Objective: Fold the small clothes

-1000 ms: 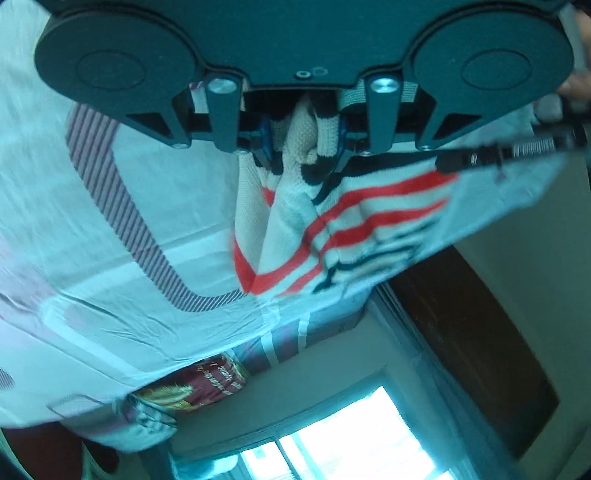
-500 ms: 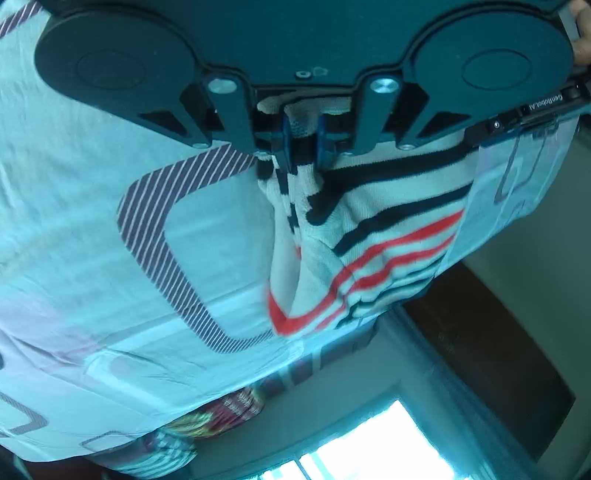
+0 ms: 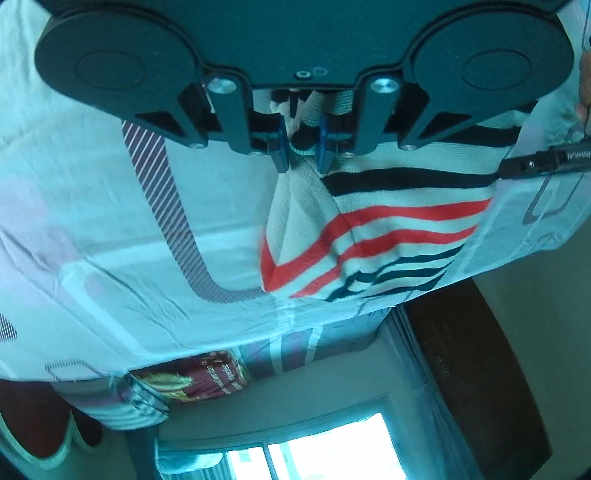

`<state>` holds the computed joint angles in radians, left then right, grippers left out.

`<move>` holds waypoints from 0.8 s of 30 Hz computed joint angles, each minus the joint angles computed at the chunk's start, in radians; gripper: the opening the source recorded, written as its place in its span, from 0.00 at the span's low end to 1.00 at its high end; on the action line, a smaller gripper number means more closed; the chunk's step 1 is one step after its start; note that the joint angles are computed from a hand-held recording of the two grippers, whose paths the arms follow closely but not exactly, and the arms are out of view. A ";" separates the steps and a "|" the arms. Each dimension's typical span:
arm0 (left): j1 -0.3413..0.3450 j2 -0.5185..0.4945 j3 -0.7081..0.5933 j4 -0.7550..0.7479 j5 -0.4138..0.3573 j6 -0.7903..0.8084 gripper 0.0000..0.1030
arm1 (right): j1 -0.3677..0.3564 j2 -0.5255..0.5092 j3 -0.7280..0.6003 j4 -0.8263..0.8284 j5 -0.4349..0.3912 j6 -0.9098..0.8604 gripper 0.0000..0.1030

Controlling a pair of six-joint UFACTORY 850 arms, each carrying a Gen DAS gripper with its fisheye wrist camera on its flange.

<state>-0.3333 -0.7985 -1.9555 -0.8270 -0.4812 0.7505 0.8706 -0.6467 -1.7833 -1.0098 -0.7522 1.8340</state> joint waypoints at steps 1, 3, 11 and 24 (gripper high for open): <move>0.004 -0.009 -0.013 -0.021 -0.002 0.010 0.63 | 0.000 0.009 0.013 -0.061 0.004 0.065 0.20; 0.010 -0.041 -0.063 -0.019 -0.021 -0.032 0.63 | -0.022 0.011 0.017 -0.094 0.027 0.134 0.27; 0.010 -0.246 -0.398 0.098 -0.180 -0.239 0.63 | -0.153 -0.002 0.061 -0.166 0.323 0.355 0.31; -0.004 -0.272 -0.442 0.158 -0.189 -0.253 0.63 | -0.104 0.027 0.075 -0.178 0.156 0.235 0.47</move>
